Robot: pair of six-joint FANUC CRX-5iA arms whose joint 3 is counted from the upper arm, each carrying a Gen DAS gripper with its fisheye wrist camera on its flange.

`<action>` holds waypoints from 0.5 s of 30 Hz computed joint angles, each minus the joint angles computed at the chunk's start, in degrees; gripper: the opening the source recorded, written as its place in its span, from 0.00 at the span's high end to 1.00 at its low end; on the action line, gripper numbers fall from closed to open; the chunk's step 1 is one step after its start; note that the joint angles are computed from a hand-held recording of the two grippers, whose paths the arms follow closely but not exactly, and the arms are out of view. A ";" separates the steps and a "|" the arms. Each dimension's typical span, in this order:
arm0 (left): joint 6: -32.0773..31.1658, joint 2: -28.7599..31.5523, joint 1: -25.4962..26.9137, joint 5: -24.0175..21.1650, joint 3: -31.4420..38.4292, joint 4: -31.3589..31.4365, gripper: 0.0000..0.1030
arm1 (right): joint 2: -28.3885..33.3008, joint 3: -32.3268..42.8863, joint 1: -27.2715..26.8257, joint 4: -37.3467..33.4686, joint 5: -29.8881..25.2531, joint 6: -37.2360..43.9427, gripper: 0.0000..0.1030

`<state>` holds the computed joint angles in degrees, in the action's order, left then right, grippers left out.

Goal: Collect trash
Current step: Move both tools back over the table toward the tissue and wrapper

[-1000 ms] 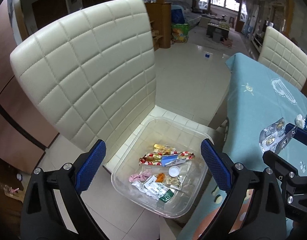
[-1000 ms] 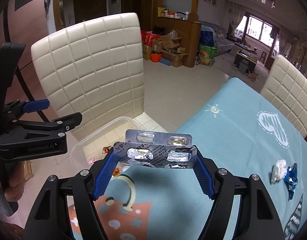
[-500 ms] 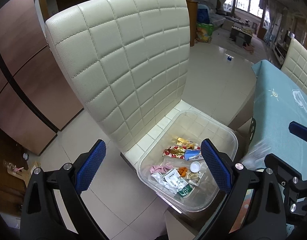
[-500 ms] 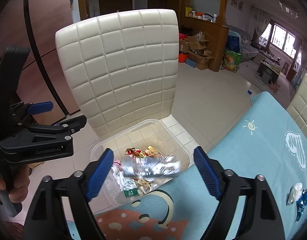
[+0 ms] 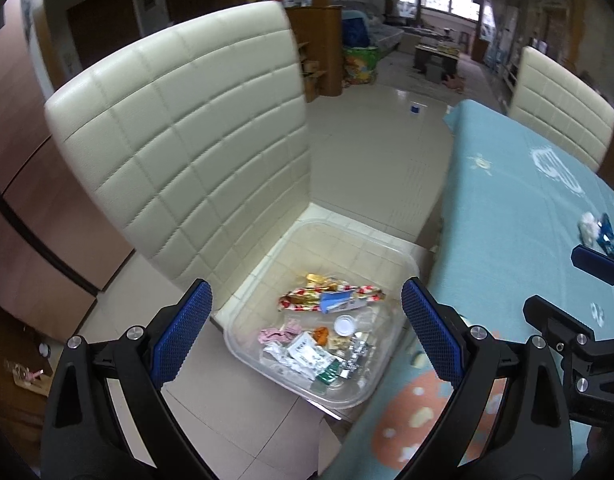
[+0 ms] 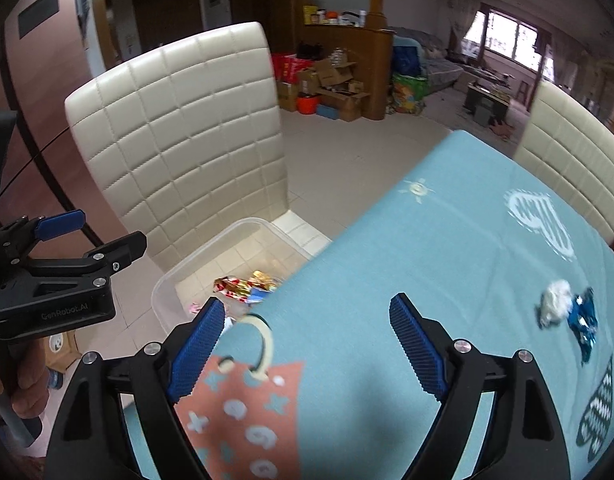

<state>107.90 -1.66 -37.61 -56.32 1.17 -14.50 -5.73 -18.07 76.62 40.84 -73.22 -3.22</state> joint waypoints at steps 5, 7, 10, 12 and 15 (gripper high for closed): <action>-1.98 2.05 -4.41 0.05 2.11 1.15 0.08 | -4.21 -3.41 5.45 -0.42 -8.13 -7.69 0.20; -2.71 3.01 -6.14 0.11 3.07 1.64 0.08 | -5.81 -4.58 7.90 -0.86 -12.16 -10.65 0.20; -4.51 5.00 -9.45 -0.03 5.19 2.15 0.08 | -8.34 -6.15 12.02 -2.41 -19.48 -15.94 0.20; -5.64 6.16 -11.06 0.00 6.42 2.46 0.08 | -10.43 -7.39 15.21 -3.76 -24.74 -20.89 0.20; -7.53 8.02 -13.48 0.23 8.36 3.09 0.08 | -12.81 -8.78 19.42 -5.62 -31.00 -27.27 0.20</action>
<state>100.38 6.36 -51.09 -56.10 9.53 -11.41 -18.53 -26.86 96.04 35.21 -104.22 -30.48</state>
